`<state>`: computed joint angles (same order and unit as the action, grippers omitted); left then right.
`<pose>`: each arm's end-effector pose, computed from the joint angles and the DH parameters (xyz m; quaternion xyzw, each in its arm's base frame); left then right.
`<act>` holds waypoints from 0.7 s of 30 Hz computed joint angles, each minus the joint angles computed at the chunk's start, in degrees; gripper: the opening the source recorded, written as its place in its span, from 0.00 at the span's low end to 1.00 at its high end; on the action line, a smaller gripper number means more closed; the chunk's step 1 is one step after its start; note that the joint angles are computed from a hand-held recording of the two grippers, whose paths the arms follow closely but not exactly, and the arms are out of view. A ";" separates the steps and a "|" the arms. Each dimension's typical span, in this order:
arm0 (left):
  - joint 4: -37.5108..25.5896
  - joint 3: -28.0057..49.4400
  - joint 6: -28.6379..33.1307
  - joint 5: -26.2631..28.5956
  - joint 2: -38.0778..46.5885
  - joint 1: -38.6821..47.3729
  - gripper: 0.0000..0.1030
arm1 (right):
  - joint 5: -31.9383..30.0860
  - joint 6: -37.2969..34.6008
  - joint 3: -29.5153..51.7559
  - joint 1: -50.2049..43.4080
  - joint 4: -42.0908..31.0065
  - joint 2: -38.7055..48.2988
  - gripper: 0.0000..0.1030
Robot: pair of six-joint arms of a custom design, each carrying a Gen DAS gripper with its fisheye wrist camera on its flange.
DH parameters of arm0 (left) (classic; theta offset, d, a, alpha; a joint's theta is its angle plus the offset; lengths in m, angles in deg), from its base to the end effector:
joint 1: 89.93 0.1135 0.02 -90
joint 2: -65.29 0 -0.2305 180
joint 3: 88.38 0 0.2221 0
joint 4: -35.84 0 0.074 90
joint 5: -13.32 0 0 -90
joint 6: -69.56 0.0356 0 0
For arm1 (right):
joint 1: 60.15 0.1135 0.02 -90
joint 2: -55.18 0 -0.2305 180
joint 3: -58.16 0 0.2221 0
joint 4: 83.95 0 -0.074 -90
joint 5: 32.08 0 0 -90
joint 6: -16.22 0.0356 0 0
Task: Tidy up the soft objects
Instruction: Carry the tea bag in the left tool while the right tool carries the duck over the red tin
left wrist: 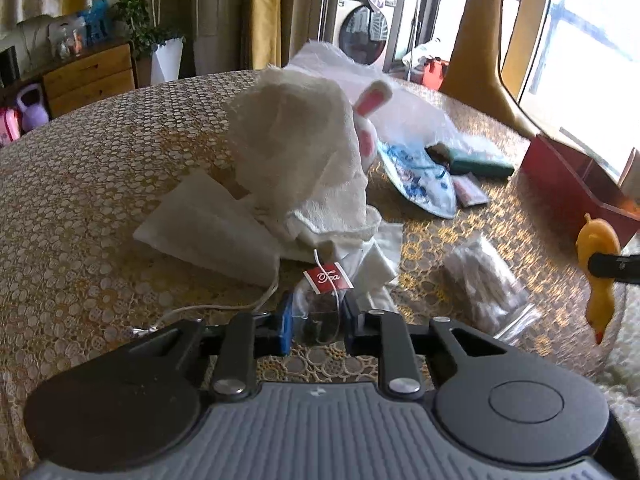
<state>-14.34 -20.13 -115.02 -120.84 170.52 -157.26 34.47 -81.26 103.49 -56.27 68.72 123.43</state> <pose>0.1242 -0.2330 0.1029 -0.2273 0.8981 0.0364 0.3747 0.2059 0.0282 0.1591 -0.1599 0.9095 0.1806 0.3387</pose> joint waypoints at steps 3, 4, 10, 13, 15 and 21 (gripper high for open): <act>-2.26 0.78 -0.40 -0.74 -2.75 -0.80 0.22 | -1.50 -0.83 0.48 -1.18 -1.24 -0.99 0.27; -3.16 1.54 0.07 -1.04 -3.55 -0.86 0.22 | -2.07 -1.47 0.87 -1.59 -1.98 -1.46 0.27; -4.41 8.36 9.03 -2.49 -5.30 0.84 0.22 | -6.01 -5.92 6.04 -5.63 -7.36 -1.96 0.27; -2.14 12.66 16.40 -2.38 -4.29 2.87 0.22 | -8.03 -8.39 9.79 -7.95 -10.20 -1.11 0.27; -0.31 15.39 20.43 -1.81 -2.89 4.30 0.22 | -9.26 -9.88 12.59 -9.74 -11.81 0.05 0.27; 2.84 26.42 32.20 0.33 3.07 8.07 0.22 | -10.88 -12.38 19.50 -13.24 -13.27 4.33 0.27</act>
<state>-11.49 6.28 -82.82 -120.50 173.60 -149.19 23.58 -93.64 122.99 -69.52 55.44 127.76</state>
